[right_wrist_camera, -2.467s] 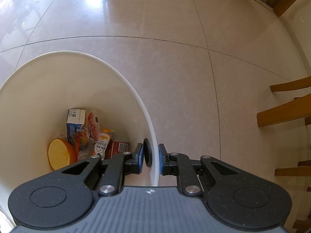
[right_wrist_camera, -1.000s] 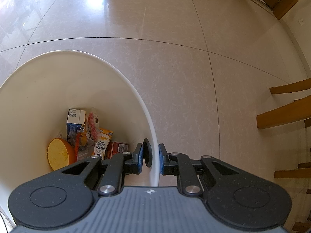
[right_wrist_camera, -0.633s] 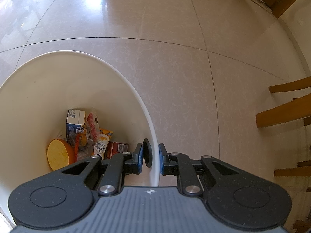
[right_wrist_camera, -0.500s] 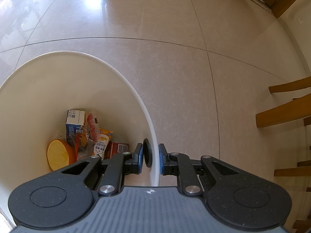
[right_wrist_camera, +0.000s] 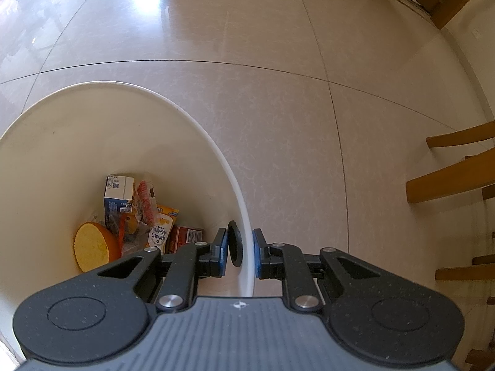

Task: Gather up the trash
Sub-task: 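Carry the milk-tea cup over the bin and open the left tool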

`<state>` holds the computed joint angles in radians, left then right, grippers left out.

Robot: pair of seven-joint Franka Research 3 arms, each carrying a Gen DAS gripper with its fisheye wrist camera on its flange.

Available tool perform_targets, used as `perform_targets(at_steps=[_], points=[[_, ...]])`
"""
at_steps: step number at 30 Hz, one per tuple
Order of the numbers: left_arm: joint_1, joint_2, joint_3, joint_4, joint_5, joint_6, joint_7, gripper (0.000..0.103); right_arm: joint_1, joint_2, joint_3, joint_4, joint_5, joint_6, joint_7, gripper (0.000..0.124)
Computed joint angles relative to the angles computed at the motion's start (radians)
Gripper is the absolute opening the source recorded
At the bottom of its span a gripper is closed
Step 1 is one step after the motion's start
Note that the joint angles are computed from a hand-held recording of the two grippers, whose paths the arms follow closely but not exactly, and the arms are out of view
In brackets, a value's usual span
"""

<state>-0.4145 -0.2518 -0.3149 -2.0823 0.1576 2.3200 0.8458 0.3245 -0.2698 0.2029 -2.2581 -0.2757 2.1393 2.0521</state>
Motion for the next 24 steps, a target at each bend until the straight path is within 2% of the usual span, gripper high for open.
perform_targets(at_steps=[5,6,8,9,16,24], points=[[-0.034,0.063,-0.002,0.007,-0.099,0.061,-0.004,0.070,0.000,-0.001,-0.001,0.000,0.002,0.000,-0.002,0.019],[-0.046,0.076,0.000,0.016,-0.138,0.063,0.012,0.073,0.000,-0.001,-0.002,0.000,0.003,0.000,-0.004,0.019],[-0.062,0.094,0.012,0.013,-0.226,0.079,0.071,0.084,0.000,-0.003,-0.003,-0.002,0.006,0.001,-0.007,0.019],[-0.064,0.094,0.011,0.005,-0.240,0.093,0.084,0.085,0.000,-0.004,-0.005,-0.003,0.008,0.003,-0.010,0.019],[-0.066,0.067,0.002,-0.018,-0.244,0.103,0.087,0.085,-0.002,-0.008,-0.001,-0.005,0.006,0.004,-0.013,0.020],[-0.047,0.031,-0.003,-0.041,-0.160,0.088,0.067,0.085,-0.002,-0.008,0.001,-0.006,0.007,0.002,-0.008,0.020]])
